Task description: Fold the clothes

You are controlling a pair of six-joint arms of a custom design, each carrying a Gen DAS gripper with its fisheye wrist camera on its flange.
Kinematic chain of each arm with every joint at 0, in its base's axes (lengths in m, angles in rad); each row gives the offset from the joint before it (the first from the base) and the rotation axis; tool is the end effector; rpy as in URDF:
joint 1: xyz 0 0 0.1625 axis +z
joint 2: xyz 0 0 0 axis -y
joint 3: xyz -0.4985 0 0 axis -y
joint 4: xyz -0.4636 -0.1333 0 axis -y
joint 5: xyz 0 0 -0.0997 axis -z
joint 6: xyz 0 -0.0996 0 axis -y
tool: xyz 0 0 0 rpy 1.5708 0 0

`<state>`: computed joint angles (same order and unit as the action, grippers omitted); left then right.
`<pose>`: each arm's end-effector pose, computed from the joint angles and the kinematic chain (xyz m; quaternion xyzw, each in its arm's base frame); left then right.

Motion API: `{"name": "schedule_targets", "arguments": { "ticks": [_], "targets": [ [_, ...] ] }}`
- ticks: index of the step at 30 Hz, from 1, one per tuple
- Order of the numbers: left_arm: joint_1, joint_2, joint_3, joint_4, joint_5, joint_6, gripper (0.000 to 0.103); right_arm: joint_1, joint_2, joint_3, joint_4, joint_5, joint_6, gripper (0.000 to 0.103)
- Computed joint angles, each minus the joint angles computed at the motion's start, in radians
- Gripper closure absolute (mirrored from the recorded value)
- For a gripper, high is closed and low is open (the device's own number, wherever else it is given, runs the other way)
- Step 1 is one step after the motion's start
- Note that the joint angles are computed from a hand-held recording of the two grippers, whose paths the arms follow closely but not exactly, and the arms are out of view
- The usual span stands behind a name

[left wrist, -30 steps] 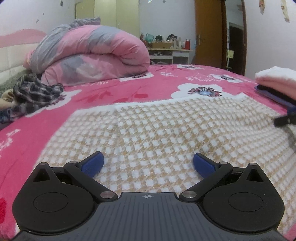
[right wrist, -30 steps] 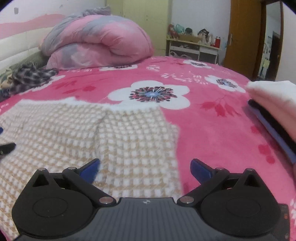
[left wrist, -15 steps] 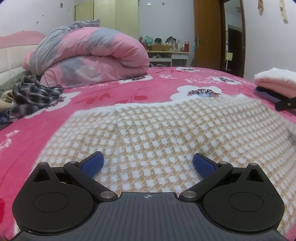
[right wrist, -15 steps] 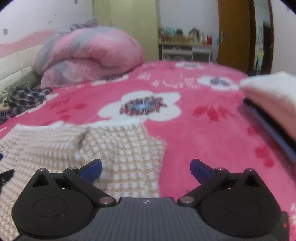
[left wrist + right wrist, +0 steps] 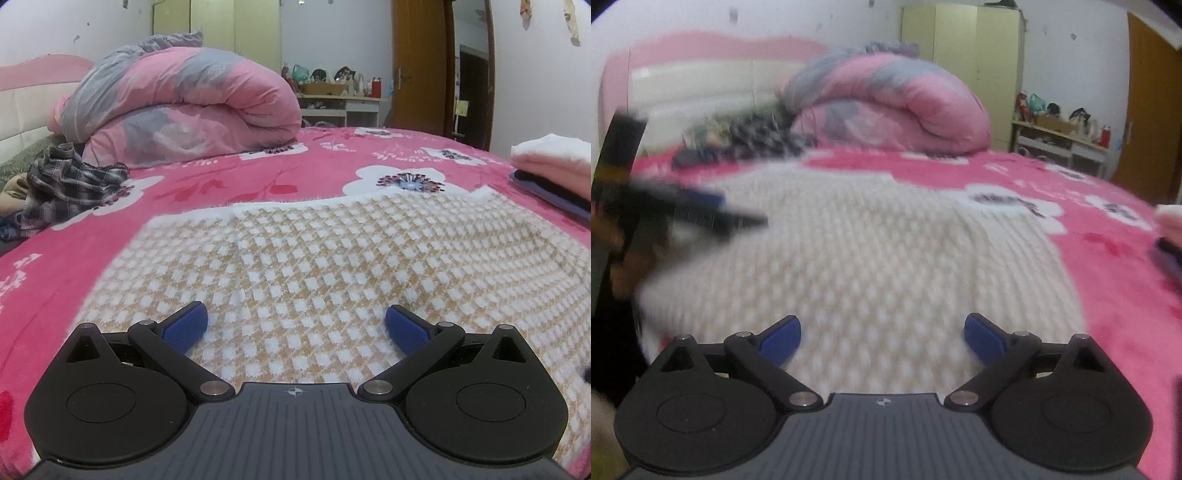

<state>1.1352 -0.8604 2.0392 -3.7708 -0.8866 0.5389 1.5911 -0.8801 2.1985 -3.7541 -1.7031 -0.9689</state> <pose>-0.0837 -0.6450 0.1567 0.2399 0.8030 -0.4447 0.3161 0.1318 -0.5706 0.1097 0.4057 -0.8105 0.3446 0.2444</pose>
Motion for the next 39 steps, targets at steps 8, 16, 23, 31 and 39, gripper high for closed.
{"name": "schedule_targets", "arguments": {
  "ticks": [8,16,23,31,39],
  "targets": [
    [-0.039,-0.028,0.032,0.034,0.035,-0.015,0.0,0.043,-0.004,-0.018,-0.022,-0.029,0.052,0.006],
    [-0.068,-0.027,0.115,-0.058,0.04,0.038,0.0,0.052,0.121,-0.089,-0.097,-0.075,-0.008,0.001],
    [-0.061,-0.065,0.162,-0.033,0.049,0.02,0.0,0.046,0.04,-0.052,0.015,-0.087,0.147,0.0],
    [-0.07,-0.096,0.18,0.011,0.084,-0.058,0.0,0.141,0.183,-0.219,-0.152,-0.08,0.134,0.0],
    [-0.056,-0.146,0.218,0.029,0.056,-0.114,0.0,0.13,0.253,-0.307,-0.01,-0.178,0.257,0.0]
  ]
}}
